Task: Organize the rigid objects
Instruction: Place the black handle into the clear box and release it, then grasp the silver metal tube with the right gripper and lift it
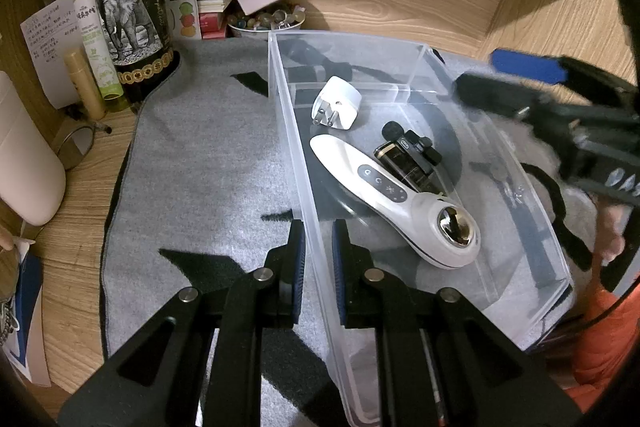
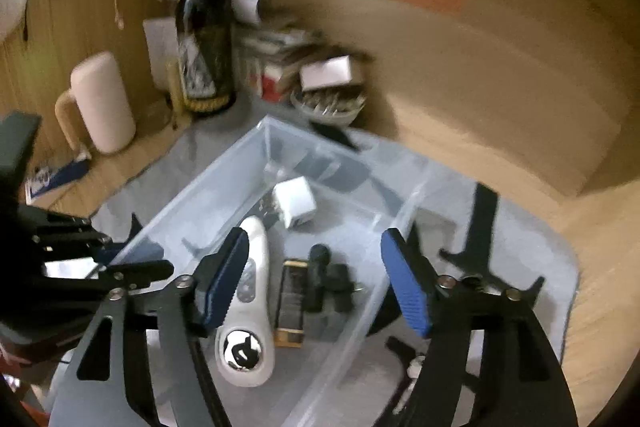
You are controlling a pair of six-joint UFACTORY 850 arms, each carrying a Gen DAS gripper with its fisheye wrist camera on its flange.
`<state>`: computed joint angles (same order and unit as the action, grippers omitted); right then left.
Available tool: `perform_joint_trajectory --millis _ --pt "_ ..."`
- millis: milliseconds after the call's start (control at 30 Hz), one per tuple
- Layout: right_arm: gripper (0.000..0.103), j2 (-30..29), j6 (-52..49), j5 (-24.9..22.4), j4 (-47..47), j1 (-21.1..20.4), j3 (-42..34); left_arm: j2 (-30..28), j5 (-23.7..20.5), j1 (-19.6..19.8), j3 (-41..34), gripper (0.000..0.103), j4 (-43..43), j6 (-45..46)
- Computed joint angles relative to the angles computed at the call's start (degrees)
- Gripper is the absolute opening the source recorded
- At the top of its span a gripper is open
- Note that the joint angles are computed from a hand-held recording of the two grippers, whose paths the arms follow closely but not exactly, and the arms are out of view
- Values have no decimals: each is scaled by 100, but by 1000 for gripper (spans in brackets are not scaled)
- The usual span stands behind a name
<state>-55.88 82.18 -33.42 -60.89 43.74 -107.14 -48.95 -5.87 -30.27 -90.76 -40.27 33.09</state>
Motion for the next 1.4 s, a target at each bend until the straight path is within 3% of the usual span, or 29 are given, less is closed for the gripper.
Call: perform_joint_trajectory --millis 300,567,767,1067,1167,1233,1400 --pt "75 732 1503 -608 -1251 104 1010 4 -6 6 8 12 -13 17" --pt "76 1092 2078 -995 -1236 75 1710 6 -3 7 9 12 29 -28" --pt "76 1043 2038 -940 -729 -72 1952 11 -7 10 16 12 -28 21" --pt "73 685 1501 -439 319 -454 2008 15 -18 31 27 12 -185 151" --pt "73 636 1708 -258 200 -511 2091 24 -27 46 44 12 -443 372" --pt "71 668 1899 -175 37 -518 2188 20 -36 50 37 12 -428 342" --pt "48 719 1941 -23 -8 -529 2297 20 -28 53 35 12 -288 209"
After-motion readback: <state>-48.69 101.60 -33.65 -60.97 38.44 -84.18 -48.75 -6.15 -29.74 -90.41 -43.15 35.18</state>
